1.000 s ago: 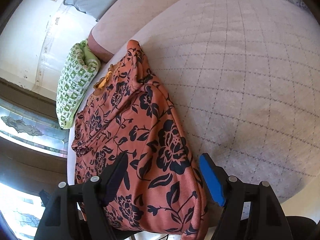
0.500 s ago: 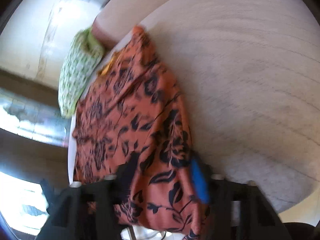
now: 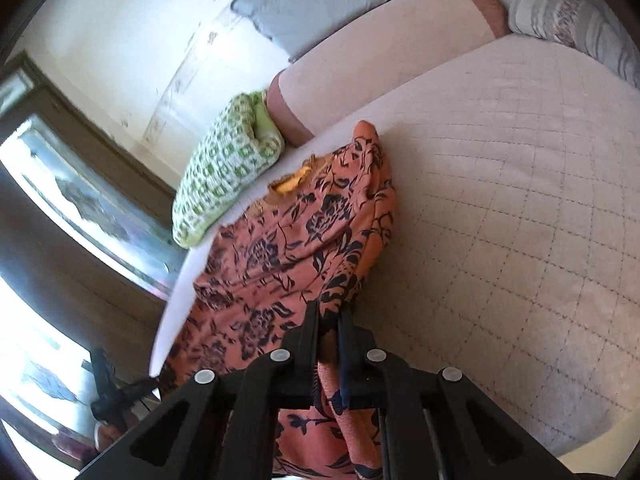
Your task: Fold small clothes
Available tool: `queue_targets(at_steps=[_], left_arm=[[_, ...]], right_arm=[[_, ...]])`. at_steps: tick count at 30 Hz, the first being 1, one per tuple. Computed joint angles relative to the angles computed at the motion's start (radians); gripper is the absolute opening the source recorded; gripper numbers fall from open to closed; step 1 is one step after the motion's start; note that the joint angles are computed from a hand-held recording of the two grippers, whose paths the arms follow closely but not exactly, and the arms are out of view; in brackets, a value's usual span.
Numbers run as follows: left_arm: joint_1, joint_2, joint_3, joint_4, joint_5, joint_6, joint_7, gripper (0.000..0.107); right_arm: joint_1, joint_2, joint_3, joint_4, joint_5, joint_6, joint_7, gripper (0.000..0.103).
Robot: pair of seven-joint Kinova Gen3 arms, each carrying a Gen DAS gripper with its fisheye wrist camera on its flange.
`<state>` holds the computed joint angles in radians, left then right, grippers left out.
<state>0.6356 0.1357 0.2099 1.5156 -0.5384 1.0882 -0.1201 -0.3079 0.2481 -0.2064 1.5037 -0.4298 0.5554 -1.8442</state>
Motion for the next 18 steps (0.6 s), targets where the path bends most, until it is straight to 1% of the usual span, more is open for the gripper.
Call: queue_targets(at_steps=[2,3,4,6,7,8,9,10,11,12,14,15,18], left_arm=[[-0.045,-0.013,0.021,0.008,0.051,-0.03,-0.048,0.005],[-0.051,-0.005,0.02,-0.003,0.066,-0.021,-0.063,0.005],[-0.039,0.004,0.003,-0.017,0.071,-0.004,-0.062,0.006],[-0.025,0.009,-0.028,-0.022,0.086,0.015,-0.025,0.011],[-0.031,0.017,-0.029,-0.035,0.1,0.041,-0.023,0.026],[-0.055,0.022,-0.02,-0.039,0.13,0.052,-0.036,0.048],[-0.067,0.026,-0.018,-0.04,0.152,0.054,-0.051,0.056],[-0.065,0.03,-0.024,-0.044,0.164,0.071,-0.05,0.06],[-0.062,0.033,-0.026,-0.045,0.164,0.081,-0.044,0.06],[-0.062,0.033,-0.027,-0.044,0.17,0.088,-0.042,0.06],[-0.069,0.034,-0.026,-0.037,0.203,0.09,-0.051,0.062],[-0.075,0.031,-0.025,-0.026,0.222,0.076,-0.062,0.062],[-0.082,0.016,-0.016,0.016,0.261,0.012,-0.102,0.062]], right_arm=[[-0.034,0.014,0.051,-0.024,0.0,0.048,-0.016,0.008],[-0.048,0.028,0.066,-0.049,0.022,0.089,-0.04,0.008],[-0.048,0.043,0.062,-0.074,0.05,0.129,-0.068,0.008],[-0.016,0.09,0.011,-0.128,0.102,0.211,-0.13,0.012],[-0.004,0.111,-0.003,-0.154,0.108,0.251,-0.151,0.012],[0.005,0.124,-0.007,-0.174,0.099,0.289,-0.155,0.012],[0.003,0.131,0.006,-0.181,0.074,0.311,-0.144,0.012],[-0.005,0.13,0.029,-0.178,0.046,0.316,-0.129,0.013],[-0.001,0.128,0.033,-0.171,0.031,0.317,-0.12,0.013],[0.015,0.128,0.021,-0.165,0.019,0.319,-0.115,0.014],[0.032,0.137,0.016,-0.17,-0.01,0.343,-0.11,0.017],[0.044,0.141,0.011,-0.169,-0.03,0.355,-0.102,0.018],[0.065,0.15,-0.002,-0.168,-0.077,0.387,-0.066,0.028]])
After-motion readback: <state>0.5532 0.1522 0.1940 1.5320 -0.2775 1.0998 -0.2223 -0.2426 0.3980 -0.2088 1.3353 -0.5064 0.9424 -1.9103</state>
